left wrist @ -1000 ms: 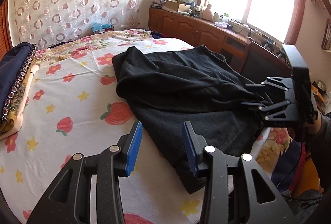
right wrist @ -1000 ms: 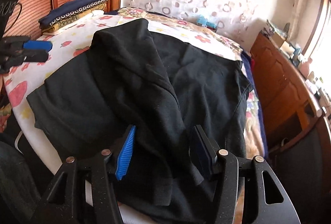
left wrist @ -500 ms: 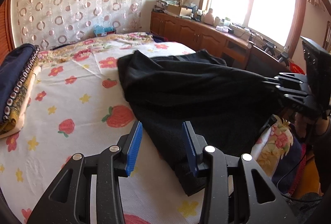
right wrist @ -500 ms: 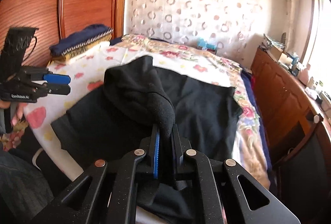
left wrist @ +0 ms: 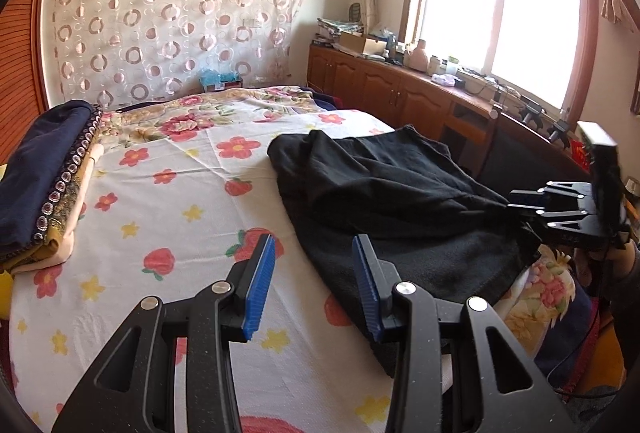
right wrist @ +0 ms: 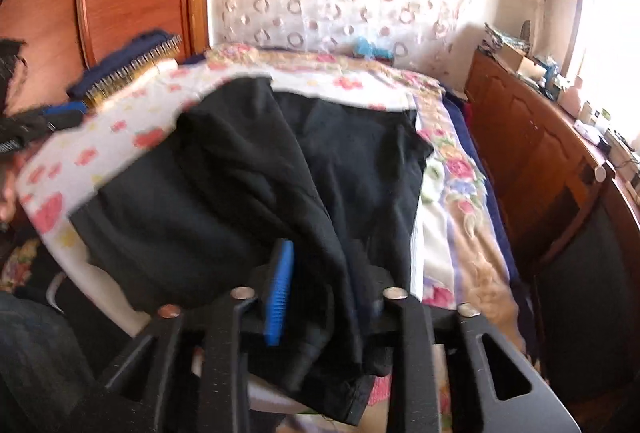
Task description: Fold small clothes
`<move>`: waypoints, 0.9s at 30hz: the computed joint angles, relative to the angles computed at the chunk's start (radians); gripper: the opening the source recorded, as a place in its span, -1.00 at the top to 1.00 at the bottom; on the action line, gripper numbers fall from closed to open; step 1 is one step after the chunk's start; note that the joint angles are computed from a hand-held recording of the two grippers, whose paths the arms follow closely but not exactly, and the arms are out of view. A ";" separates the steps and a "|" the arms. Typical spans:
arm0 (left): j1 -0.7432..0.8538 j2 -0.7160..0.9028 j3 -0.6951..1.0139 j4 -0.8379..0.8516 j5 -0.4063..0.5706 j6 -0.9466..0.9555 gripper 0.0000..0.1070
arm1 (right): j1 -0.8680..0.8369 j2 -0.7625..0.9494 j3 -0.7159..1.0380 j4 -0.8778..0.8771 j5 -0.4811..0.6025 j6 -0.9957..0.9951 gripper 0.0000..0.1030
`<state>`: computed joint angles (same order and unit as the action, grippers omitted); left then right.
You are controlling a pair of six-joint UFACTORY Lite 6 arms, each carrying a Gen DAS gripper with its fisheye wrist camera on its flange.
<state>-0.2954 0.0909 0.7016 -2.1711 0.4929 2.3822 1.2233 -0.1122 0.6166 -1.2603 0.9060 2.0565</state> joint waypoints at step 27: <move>0.078 0.003 -0.027 -0.035 0.034 0.045 0.23 | -0.446 0.725 0.914 0.211 -0.512 -0.776 0.10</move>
<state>-0.2178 0.0936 0.6749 -2.2058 0.5270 2.4273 0.7769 0.6130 1.5311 -1.0491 0.3942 1.2802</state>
